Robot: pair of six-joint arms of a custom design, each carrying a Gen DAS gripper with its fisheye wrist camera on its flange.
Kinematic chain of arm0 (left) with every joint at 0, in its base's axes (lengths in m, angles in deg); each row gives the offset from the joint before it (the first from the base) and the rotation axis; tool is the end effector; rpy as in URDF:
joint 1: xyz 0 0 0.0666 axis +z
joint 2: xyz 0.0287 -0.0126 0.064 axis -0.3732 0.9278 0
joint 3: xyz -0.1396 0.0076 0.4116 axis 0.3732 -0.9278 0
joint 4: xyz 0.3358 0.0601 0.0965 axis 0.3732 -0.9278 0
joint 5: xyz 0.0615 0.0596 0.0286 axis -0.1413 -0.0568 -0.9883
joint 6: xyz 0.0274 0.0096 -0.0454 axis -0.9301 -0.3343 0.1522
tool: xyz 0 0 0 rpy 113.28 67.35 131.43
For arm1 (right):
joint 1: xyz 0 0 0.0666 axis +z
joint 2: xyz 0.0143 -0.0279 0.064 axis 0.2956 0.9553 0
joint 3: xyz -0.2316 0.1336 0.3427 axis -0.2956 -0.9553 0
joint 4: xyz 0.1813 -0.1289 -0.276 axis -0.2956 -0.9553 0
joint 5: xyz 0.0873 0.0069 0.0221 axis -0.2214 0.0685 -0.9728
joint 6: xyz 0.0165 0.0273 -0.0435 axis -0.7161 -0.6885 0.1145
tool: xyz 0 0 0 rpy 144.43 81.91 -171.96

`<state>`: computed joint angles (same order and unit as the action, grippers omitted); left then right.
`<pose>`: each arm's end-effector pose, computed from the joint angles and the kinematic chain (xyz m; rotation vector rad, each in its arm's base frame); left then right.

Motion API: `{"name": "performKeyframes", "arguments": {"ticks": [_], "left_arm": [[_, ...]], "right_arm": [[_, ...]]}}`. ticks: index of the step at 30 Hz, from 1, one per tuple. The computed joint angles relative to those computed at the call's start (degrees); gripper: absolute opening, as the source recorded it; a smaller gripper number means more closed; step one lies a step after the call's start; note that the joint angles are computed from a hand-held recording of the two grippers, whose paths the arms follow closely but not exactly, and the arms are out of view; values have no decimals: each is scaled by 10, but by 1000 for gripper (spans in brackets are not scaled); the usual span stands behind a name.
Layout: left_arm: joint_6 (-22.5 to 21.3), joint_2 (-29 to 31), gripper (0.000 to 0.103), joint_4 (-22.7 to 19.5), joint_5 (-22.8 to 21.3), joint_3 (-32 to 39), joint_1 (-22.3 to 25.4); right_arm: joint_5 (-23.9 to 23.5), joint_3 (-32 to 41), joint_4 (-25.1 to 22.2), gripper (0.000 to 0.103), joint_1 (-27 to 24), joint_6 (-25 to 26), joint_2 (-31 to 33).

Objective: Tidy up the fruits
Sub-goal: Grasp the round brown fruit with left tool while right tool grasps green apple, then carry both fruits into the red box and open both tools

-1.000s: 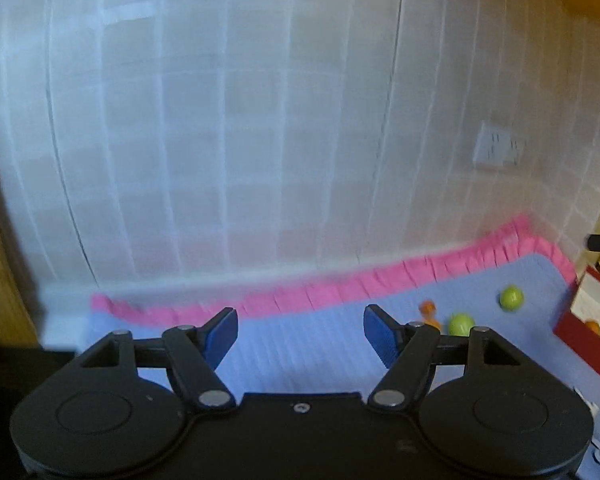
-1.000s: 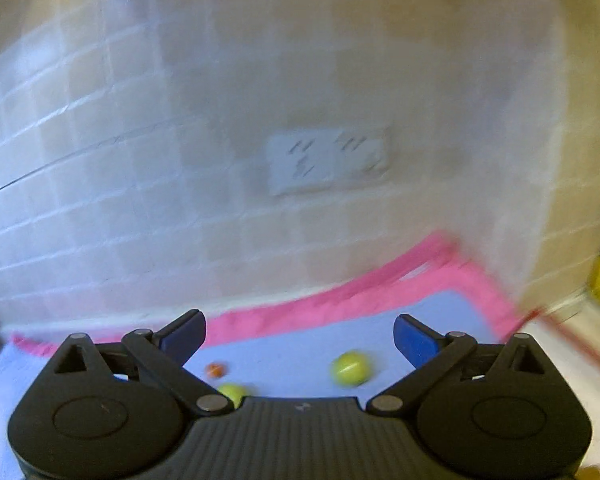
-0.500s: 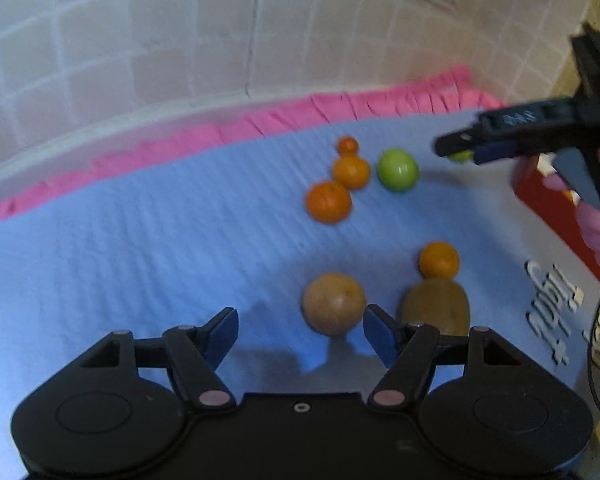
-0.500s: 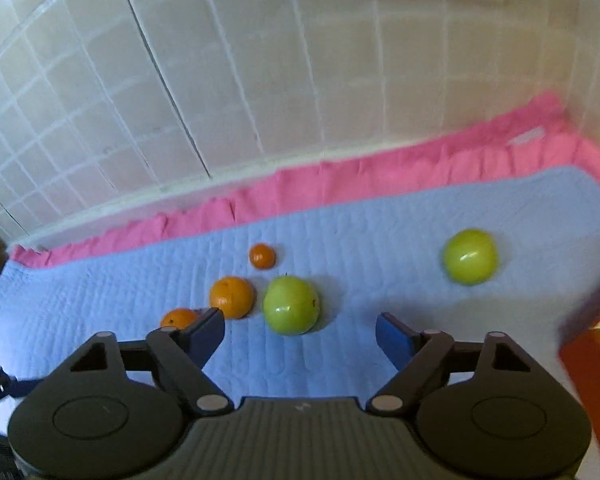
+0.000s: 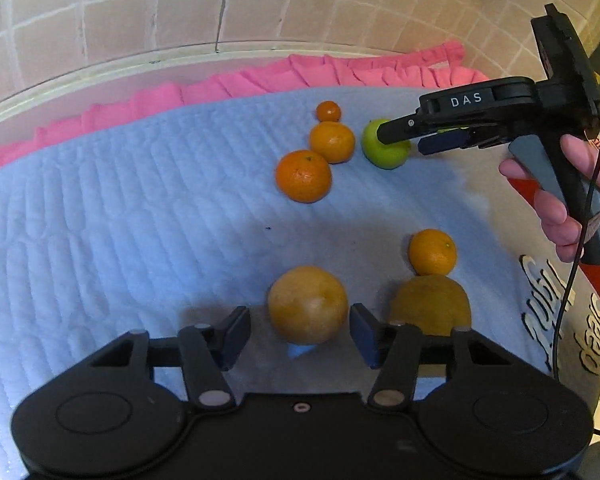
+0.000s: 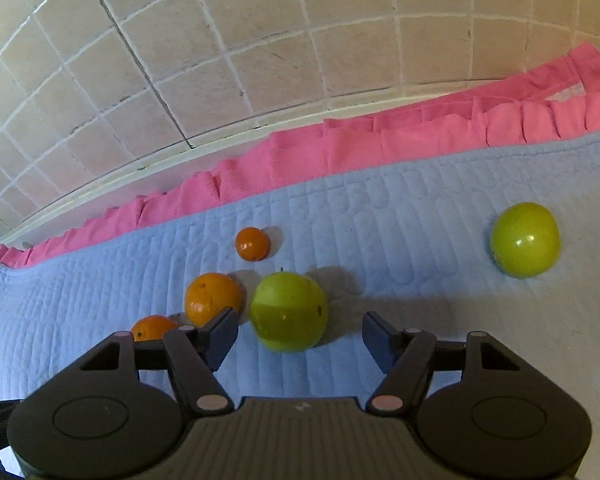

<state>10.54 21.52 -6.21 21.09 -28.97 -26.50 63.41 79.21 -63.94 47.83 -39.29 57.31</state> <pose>0.3838 -0.0453 0.2666 0.4710 2.6100 -0.5122 0.4576 0.2684 0.2675 0.0588 2.5765 0.3609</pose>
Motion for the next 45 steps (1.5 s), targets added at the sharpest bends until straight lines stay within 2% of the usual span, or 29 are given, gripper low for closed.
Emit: {"name": "performKeyframes", "arguments": {"ticks": [4,8,9,13,20,23,28,33,36,41,45], "left_arm": [[7,0,61,11,3,-5,-1],[22,2,49,27,18,-12,3],[29,1,49,32,21,-15,5],[38,-2,46,38,29,-19,9],[36,-33,46,22,1,-14,1],[39,-55,46,14,-15,-7,-11],[55,-98,46,15,-36,0,-52],[60,-102,46,18,-58,34,-119],[56,-86,46,34,-70,68,-166],[58,-46,46,61,-59,129,-230],[65,5,46,73,-42,195,-285]], "right_arm": [[3,15,-10,63,0,2,15],[-9,21,0,55,1,-1,28],[-8,21,3,49,2,-1,30],[-12,14,16,49,1,-8,26],[-5,-37,60,49,1,-41,-22],[6,-76,86,49,1,-58,-66],[43,-154,118,49,-8,-80,-174],[82,-221,113,49,-40,-98,-291],[117,-249,83,49,-65,-100,-370],[169,-262,9,49,-111,-81,-476],[182,-269,-56,49,-185,-43,-554]]}}
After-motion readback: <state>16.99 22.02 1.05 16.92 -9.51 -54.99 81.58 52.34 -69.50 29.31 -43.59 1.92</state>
